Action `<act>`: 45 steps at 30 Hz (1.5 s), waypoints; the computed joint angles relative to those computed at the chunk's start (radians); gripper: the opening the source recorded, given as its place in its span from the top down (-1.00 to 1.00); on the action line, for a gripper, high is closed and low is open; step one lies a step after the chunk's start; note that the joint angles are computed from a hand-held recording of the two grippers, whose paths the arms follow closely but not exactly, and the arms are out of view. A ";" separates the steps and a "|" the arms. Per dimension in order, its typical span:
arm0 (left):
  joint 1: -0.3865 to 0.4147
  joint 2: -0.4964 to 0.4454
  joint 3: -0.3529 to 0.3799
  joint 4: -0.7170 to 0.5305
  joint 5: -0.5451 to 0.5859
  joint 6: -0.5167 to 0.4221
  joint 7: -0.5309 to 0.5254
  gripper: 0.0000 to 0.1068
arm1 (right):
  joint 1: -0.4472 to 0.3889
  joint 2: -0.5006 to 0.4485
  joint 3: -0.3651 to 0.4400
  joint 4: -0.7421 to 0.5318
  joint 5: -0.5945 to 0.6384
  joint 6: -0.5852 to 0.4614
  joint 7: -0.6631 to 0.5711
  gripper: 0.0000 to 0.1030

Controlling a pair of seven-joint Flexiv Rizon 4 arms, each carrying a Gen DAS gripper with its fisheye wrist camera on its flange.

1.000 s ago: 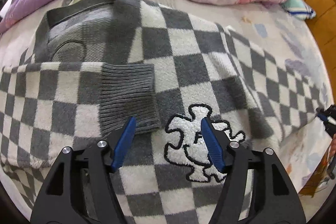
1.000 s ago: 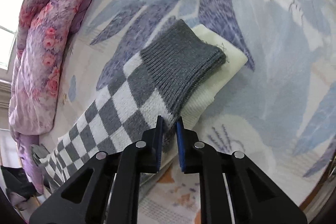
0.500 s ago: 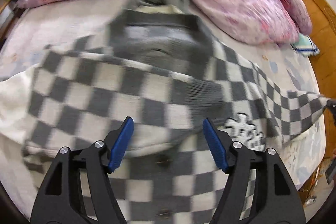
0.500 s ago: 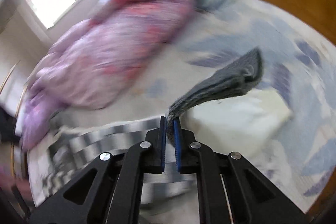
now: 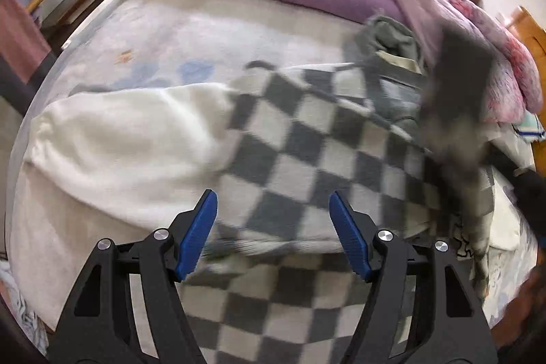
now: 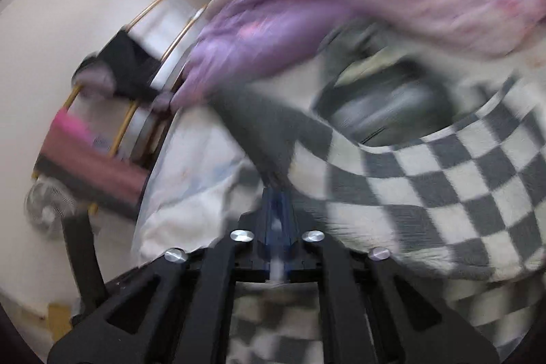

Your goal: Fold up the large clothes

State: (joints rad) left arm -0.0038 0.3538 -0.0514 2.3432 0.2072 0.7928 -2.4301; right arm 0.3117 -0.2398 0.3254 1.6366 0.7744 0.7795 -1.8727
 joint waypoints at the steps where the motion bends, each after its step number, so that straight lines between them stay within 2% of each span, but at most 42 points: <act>1: 0.000 0.021 0.013 0.018 0.000 -0.004 0.007 -0.29 | 0.013 -0.012 0.020 0.005 0.012 -0.003 0.000 1.00; 3: 0.008 0.059 0.028 0.049 0.002 -0.026 0.014 -0.29 | 0.102 -0.036 0.018 0.041 -0.131 0.033 0.047 1.00; 4: 0.013 0.077 0.037 0.068 -0.003 -0.031 0.013 -0.29 | 0.122 -0.057 0.022 0.045 -0.165 0.036 0.062 1.00; 5: 0.019 0.086 0.038 0.078 -0.007 -0.034 0.010 -0.29 | 0.122 -0.070 0.026 0.047 -0.181 -0.001 0.079 0.99; 9: 0.028 0.090 0.040 0.108 -0.037 0.003 0.021 -0.29 | 0.095 -0.058 0.018 0.078 -0.225 -0.021 0.101 0.99; 15: 0.028 -0.049 0.013 0.053 -0.062 0.111 0.057 -0.29 | 0.014 -0.059 -0.075 0.072 -0.378 -0.001 0.100 0.93; 20: 0.017 -0.215 0.003 -0.049 -0.048 0.172 0.078 -0.29 | -0.086 -0.164 -0.132 -0.061 -0.468 0.000 0.163 0.93; 23: -0.009 -0.325 0.010 -0.109 -0.055 0.151 0.115 -0.29 | -0.149 -0.273 -0.119 -0.201 -0.430 -0.103 0.153 0.93; 26: -0.038 -0.408 0.031 -0.160 -0.054 0.093 0.115 -0.29 | -0.163 -0.398 -0.130 -0.325 -0.452 -0.204 0.230 0.99; 28: -0.057 -0.432 0.050 -0.168 -0.037 0.109 0.102 -0.35 | -0.168 -0.458 -0.133 -0.380 -0.476 -0.266 0.269 1.00; 30: -0.069 -0.441 0.064 -0.174 -0.031 0.117 0.109 -0.36 | -0.175 -0.482 -0.122 -0.399 -0.480 -0.280 0.279 1.00; 33: -0.067 -0.427 0.079 -0.160 -0.097 0.123 0.174 -0.36 | -0.147 -0.483 -0.127 -0.433 -0.542 -0.333 0.301 1.00; 35: -0.055 -0.390 0.092 -0.122 -0.184 0.182 0.234 -0.36 | -0.148 -0.468 -0.115 -0.452 -0.548 -0.352 0.286 0.91; 36: -0.045 -0.368 0.102 -0.111 -0.210 0.208 0.254 -0.36 | -0.154 -0.459 -0.107 -0.475 -0.540 -0.360 0.273 0.78; 38: -0.020 -0.344 0.120 -0.116 -0.216 0.228 0.261 -0.38 | -0.152 -0.452 -0.110 -0.503 -0.537 -0.351 0.268 0.43; 39: -0.006 -0.338 0.125 -0.126 -0.206 0.217 0.255 -0.40 | -0.141 -0.462 -0.122 -0.535 -0.552 -0.344 0.277 0.15; 40: 0.012 -0.337 0.133 -0.139 -0.202 0.204 0.254 -0.43 | -0.128 -0.483 -0.135 -0.573 -0.571 -0.337 0.287 0.01; 43: 0.072 -0.386 0.154 -0.203 -0.229 0.117 0.295 -0.46 | -0.081 -0.573 -0.167 -0.715 -0.647 -0.376 0.312 -0.09; 45: 0.104 -0.441 0.161 -0.242 -0.263 0.084 0.352 -0.46 | -0.061 -0.663 -0.169 -0.852 -0.675 -0.478 0.326 -0.09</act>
